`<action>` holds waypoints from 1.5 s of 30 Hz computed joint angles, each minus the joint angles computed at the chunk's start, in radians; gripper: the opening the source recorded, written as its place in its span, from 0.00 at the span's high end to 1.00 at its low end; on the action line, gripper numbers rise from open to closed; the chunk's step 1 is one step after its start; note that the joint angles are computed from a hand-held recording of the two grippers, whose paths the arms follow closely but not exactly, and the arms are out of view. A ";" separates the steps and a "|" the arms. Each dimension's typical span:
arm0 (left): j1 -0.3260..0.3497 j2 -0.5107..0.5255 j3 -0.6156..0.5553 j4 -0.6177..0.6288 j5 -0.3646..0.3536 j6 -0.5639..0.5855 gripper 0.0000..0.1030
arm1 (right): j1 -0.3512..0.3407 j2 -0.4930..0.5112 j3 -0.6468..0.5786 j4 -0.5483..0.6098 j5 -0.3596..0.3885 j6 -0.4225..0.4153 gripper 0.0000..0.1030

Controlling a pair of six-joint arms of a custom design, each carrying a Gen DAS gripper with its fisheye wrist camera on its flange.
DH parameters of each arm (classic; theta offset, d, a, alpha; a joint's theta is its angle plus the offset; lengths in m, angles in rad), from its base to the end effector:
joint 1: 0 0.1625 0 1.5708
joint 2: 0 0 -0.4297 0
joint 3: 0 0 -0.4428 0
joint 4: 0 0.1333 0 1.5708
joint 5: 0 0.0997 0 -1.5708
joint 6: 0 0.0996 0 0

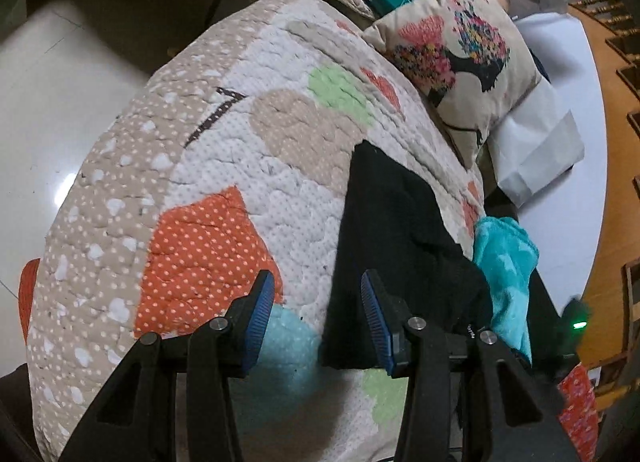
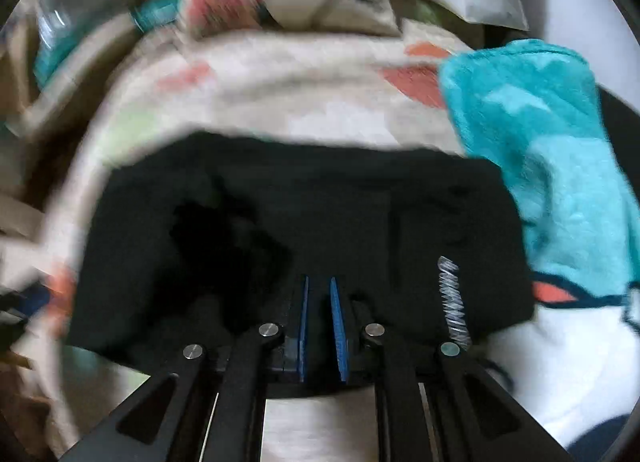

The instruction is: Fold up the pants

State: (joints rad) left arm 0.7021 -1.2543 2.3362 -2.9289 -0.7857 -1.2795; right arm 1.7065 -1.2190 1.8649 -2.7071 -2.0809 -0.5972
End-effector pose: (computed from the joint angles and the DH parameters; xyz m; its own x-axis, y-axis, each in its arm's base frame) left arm -0.2172 -0.4506 0.1393 -0.8771 -0.4758 0.0659 -0.3676 0.5765 -0.7298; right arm 0.1692 -0.6133 0.2696 -0.6736 -0.4007 0.6210 -0.6024 0.7845 -0.1473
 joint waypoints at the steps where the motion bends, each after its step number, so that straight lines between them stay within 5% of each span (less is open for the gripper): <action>1: 0.001 0.001 -0.002 0.005 -0.001 -0.001 0.58 | 0.000 -0.010 0.003 0.005 0.050 -0.006 0.88; 4: 0.001 0.000 -0.006 0.033 0.003 -0.013 0.58 | 0.013 -0.031 0.002 0.061 0.213 -0.020 0.87; 8: -0.002 -0.005 -0.008 0.065 0.017 -0.030 0.58 | 0.010 0.016 -0.068 0.301 0.398 0.022 0.80; 10: -0.002 -0.005 -0.009 0.069 0.017 -0.026 0.58 | 0.012 0.037 -0.074 0.326 0.376 0.057 0.79; 15: 0.015 0.031 -0.023 0.000 -0.042 0.018 0.57 | -0.022 0.044 -0.043 0.241 0.176 0.117 0.82; 21: 0.017 0.095 -0.055 -0.053 -0.082 0.080 0.57 | -0.047 -0.009 -0.027 0.200 0.150 0.146 0.81; 25: 0.015 0.117 -0.067 -0.062 -0.082 0.096 0.57 | -0.020 -0.008 -0.038 0.157 0.161 0.103 0.62; 29: 0.020 0.129 -0.067 -0.099 -0.093 0.097 0.54 | -0.008 -0.010 -0.052 0.178 0.210 0.102 0.56; 37: -0.036 0.123 -0.044 -0.177 -0.005 0.098 0.53 | 0.057 0.105 -0.174 0.332 0.275 0.049 0.54; 42: -0.017 0.159 -0.088 -0.138 -0.059 0.145 0.52 | 0.113 0.223 -0.283 0.440 0.219 0.059 0.53; 45: -0.001 0.174 -0.131 0.009 -0.069 0.114 0.52 | 0.138 0.293 -0.342 0.503 0.147 0.073 0.53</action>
State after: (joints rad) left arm 0.7012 -1.0799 2.2050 -2.9195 -0.8548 -1.1658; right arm 1.8450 -0.9261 1.5229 -2.2040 -1.9336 -0.5244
